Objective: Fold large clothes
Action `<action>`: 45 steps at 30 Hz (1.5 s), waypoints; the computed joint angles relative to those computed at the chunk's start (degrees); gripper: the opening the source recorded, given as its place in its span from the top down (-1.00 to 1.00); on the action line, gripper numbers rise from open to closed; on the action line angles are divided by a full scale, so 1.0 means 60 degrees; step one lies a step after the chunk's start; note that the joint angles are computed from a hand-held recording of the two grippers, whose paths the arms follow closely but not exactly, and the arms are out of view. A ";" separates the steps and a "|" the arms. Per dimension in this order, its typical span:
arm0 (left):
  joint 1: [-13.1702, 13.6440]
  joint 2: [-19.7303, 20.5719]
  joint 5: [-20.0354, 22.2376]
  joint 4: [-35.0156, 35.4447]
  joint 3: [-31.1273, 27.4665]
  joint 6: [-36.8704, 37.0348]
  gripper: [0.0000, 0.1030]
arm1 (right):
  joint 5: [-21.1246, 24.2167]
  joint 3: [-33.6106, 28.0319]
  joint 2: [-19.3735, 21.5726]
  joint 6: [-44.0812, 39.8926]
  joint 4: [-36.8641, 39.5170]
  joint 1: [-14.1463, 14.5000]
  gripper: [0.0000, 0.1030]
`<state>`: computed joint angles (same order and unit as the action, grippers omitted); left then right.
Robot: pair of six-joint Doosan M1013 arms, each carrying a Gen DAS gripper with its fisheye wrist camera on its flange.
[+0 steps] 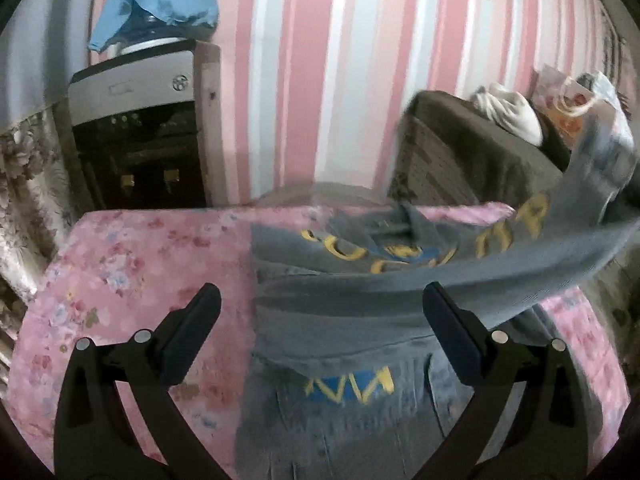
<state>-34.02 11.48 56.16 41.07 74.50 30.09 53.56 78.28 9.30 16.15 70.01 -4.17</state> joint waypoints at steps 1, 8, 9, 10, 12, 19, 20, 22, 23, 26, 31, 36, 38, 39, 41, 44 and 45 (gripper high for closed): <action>0.0041 0.0087 0.0042 0.0048 -0.0124 -0.0079 -0.94 | 0.0078 -0.0178 0.0136 -0.0399 0.0315 -0.0032 0.55; 0.0381 0.1002 0.0936 -0.0488 -0.0951 0.0402 -0.94 | -0.0495 -0.0973 0.1228 0.1141 -0.1397 -0.0216 0.55; 0.0429 0.1146 0.1116 -0.0615 -0.1042 0.0546 -0.94 | -0.0543 -0.1038 0.1377 0.1741 -0.2206 -0.0204 0.54; 0.0504 0.1391 0.1437 -0.0861 -0.1233 0.0838 -0.94 | -0.0475 -0.1100 0.1476 0.2189 -0.2794 -0.0185 0.52; 0.0634 0.1688 0.1951 -0.1350 -0.1441 0.1190 -0.94 | -0.0103 -0.1166 0.1663 0.3053 -0.3964 -0.0175 0.36; 0.0930 0.1499 0.1401 -0.2547 -0.1033 0.1468 -0.94 | 0.0536 -0.1130 0.1653 0.4951 -0.5672 -0.0393 -0.41; 0.0897 0.1342 0.1072 -0.2410 -0.0889 0.1396 -0.94 | 0.0489 -0.1159 0.1619 0.4993 -0.5778 -0.0374 -0.42; 0.0712 0.1131 0.0764 -0.1762 -0.0811 0.1359 -0.94 | 0.0264 -0.1054 0.1389 0.4799 -0.5721 -0.0345 -0.43; 0.0648 0.1126 0.0800 -0.1562 -0.0900 0.1490 -0.94 | 0.0004 -0.1032 0.1272 0.4746 -0.5742 -0.0307 -0.46; 0.0568 0.1166 0.0880 -0.1121 -0.1163 0.1822 -0.94 | -0.0251 -0.1284 0.1223 0.4566 -0.4904 -0.0415 -0.64; 0.0786 0.1639 0.1374 -0.1110 -0.1807 0.2340 -0.94 | 0.1072 -0.2705 0.2243 0.5542 -0.5706 -0.0248 -0.63; 0.1107 0.2209 0.2132 -0.1678 -0.2336 0.3163 -0.94 | 0.2162 -0.3184 0.2863 0.5721 -0.7362 0.0222 0.32; 0.1212 0.2257 0.2089 -0.2006 -0.2265 0.3275 -0.94 | 0.1741 -0.2960 0.2743 0.5608 -0.7469 0.0270 0.62; 0.1242 0.2240 0.1975 -0.2051 -0.2179 0.3237 -0.92 | 0.1440 -0.2834 0.2643 0.5496 -0.7301 0.0241 0.66; 0.1231 0.2081 0.1522 -0.1872 -0.1934 0.2897 -0.78 | 0.0616 -0.2591 0.2374 0.5084 -0.6479 0.0111 0.68; 0.1116 0.1873 0.1165 -0.0824 -0.1743 0.1871 -0.64 | -0.0823 -0.2353 0.2092 0.4560 -0.6339 0.0208 0.69; 0.1052 0.1825 0.1143 -0.0247 -0.1721 0.1421 -0.64 | -0.1309 -0.2273 0.2035 0.4409 -0.6409 0.0282 0.69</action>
